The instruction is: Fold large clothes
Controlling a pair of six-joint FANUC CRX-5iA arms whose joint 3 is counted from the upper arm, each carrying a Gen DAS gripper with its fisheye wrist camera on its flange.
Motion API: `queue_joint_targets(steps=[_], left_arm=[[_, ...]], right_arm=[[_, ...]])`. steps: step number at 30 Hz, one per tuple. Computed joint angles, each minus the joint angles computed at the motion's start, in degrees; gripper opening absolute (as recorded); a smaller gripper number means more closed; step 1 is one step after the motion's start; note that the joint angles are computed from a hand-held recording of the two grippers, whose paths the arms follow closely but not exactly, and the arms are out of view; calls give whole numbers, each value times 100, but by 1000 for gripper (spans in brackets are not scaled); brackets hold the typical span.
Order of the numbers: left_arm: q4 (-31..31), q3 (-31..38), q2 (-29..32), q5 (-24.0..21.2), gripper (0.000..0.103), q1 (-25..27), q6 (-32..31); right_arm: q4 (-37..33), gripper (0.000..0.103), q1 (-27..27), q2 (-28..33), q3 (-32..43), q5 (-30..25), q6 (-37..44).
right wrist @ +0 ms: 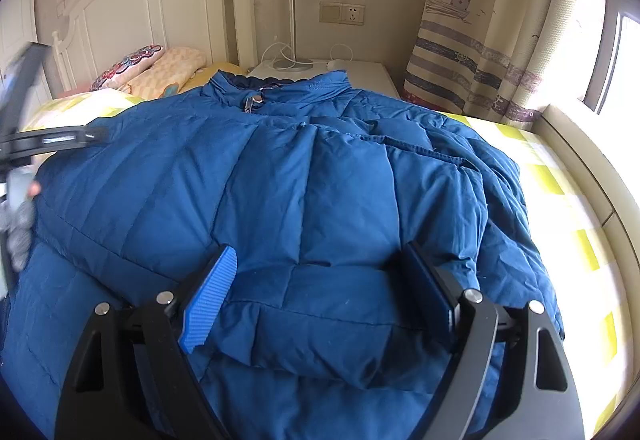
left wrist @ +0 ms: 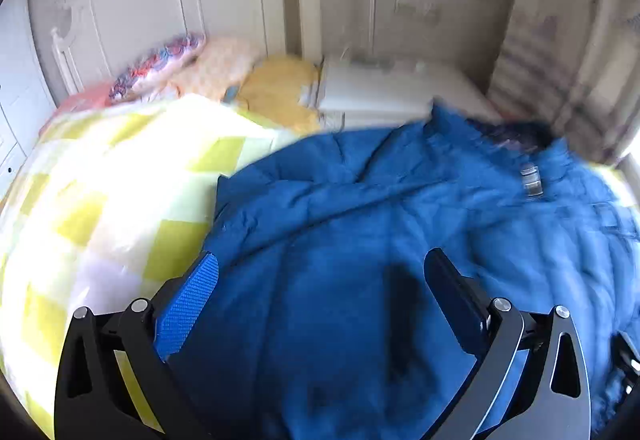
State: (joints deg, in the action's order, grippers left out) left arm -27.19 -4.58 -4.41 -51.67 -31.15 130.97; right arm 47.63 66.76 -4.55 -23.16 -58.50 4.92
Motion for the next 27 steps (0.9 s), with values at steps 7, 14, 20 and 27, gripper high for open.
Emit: queue_joint_targets(steps=[7,14,20,27], left_arm=[[-296,-59,155,-334,99,-513,-123],[123,-272,143,16,99,-226,-376],[-66,-413,-175,-60,99,-395,79],[-549,-640,-882,-689,99,-1703,488]], right_arm=[[1317,82,144,-470,-776,-269,-1955],[-45,90,-177,-62,-77,-167,-893],[-135,97,-344,-395,-371,512,-952],[49,96,746,-751,-300,-260,-909]])
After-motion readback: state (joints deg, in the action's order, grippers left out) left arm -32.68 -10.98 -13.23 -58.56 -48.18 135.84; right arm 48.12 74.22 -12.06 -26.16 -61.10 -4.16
